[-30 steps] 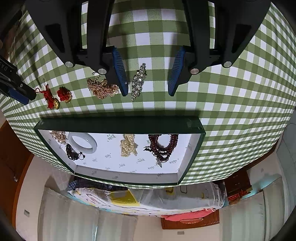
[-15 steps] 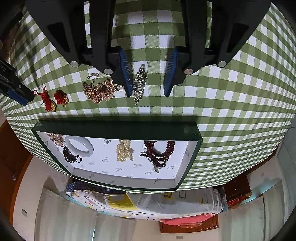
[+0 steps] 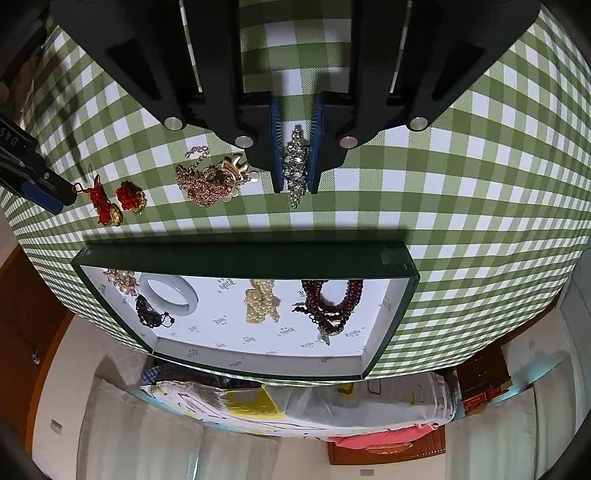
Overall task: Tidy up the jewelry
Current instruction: 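Grasp the silver brooch with the left tool, then grasp the red tassel charm with the right tool while the left tool holds the brooch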
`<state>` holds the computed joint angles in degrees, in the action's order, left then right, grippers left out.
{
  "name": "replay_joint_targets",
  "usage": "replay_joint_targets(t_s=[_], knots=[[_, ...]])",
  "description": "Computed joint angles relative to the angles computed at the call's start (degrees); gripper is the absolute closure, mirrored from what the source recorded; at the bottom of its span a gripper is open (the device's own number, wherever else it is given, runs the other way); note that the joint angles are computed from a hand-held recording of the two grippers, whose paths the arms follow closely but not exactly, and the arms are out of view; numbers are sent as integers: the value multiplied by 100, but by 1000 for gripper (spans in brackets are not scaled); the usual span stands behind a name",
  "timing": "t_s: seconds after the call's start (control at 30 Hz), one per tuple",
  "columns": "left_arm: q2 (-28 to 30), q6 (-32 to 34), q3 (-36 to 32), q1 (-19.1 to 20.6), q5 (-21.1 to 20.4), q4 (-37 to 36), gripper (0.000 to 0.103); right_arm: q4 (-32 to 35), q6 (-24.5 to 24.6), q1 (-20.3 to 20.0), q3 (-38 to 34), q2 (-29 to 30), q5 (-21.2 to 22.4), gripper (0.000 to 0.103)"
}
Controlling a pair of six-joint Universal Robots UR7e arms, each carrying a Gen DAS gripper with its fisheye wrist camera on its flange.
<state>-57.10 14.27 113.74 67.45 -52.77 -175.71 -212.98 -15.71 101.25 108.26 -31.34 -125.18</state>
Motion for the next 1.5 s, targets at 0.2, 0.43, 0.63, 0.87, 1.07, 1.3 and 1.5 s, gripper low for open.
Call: replay_joint_targets(t_s=[0.2,0.43,0.63,0.87,1.07,1.3,1.5], knots=[[-5,-62,-18,7,-19,9,90,8,10,0,-16,25,-8,49],[-34,-74,-2,15,-3,-25,90,2,0,-5,-25,47,-5,49],[-52,-43,27,13,31,-90,90,-14,-2,-11,-35,71,8,49],[-148,-26,97,56,98,-157,90,52,-29,-7,-115,125,38,49],[-235,-62,136,103,153,-188,90,206,-61,50,-237,190,71,49],[-271,-80,129,136,181,-205,90,410,-109,142,-387,220,100,49],[-303,-85,120,158,182,-204,90,335,-66,178,-414,184,150,49]])
